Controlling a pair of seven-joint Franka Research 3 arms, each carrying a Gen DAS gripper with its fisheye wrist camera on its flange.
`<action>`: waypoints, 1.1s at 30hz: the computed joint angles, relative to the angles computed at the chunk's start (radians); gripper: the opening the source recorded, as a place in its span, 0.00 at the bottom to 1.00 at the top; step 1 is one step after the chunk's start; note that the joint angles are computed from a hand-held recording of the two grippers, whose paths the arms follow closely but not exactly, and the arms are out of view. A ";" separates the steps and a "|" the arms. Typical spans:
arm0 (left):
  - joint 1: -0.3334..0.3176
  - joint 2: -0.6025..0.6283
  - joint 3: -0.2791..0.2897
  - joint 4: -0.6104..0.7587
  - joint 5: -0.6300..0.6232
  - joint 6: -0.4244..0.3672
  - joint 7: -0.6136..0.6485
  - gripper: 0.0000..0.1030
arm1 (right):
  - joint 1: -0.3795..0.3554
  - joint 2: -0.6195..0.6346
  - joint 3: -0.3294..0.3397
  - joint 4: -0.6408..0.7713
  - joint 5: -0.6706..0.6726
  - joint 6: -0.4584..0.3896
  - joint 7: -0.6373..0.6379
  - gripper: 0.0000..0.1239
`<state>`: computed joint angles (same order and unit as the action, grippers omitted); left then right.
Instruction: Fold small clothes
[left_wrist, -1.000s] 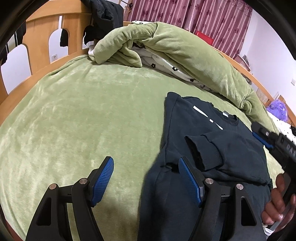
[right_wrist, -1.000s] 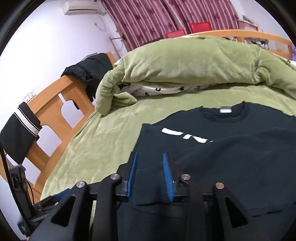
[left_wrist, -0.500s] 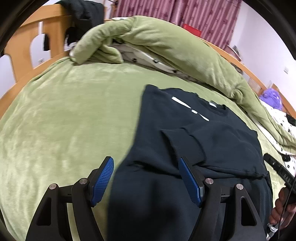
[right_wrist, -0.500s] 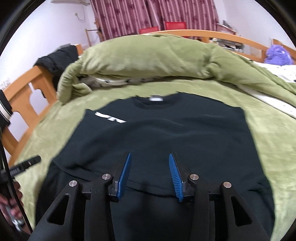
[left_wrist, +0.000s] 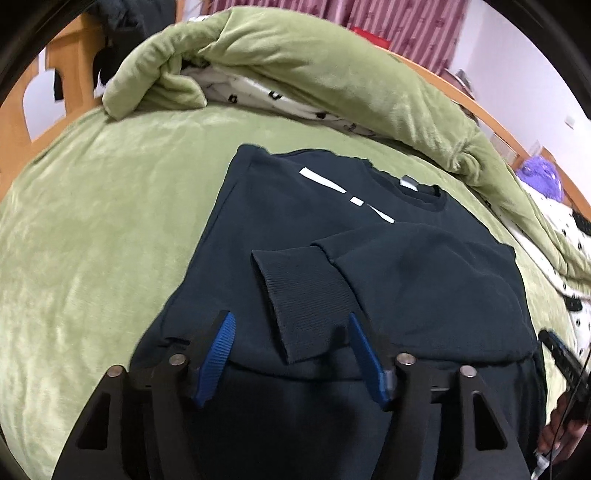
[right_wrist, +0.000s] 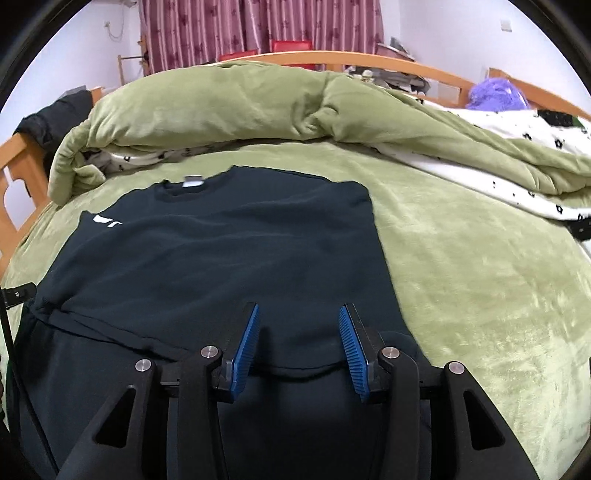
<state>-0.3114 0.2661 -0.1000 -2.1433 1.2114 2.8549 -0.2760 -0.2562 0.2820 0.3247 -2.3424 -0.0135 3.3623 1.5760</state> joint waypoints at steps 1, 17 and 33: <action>0.006 0.014 0.000 0.011 -0.014 0.009 0.004 0.54 | -0.059 0.017 0.045 0.012 -0.019 -0.014 0.018 0.36; -0.047 0.006 0.039 0.071 0.131 -0.119 -0.140 0.05 | -0.133 0.100 0.100 0.089 0.093 -0.055 -0.063 0.36; 0.041 -0.021 -0.023 0.013 0.145 -0.139 -0.157 0.02 | 0.130 0.098 -0.135 0.109 0.250 -0.059 -0.154 0.36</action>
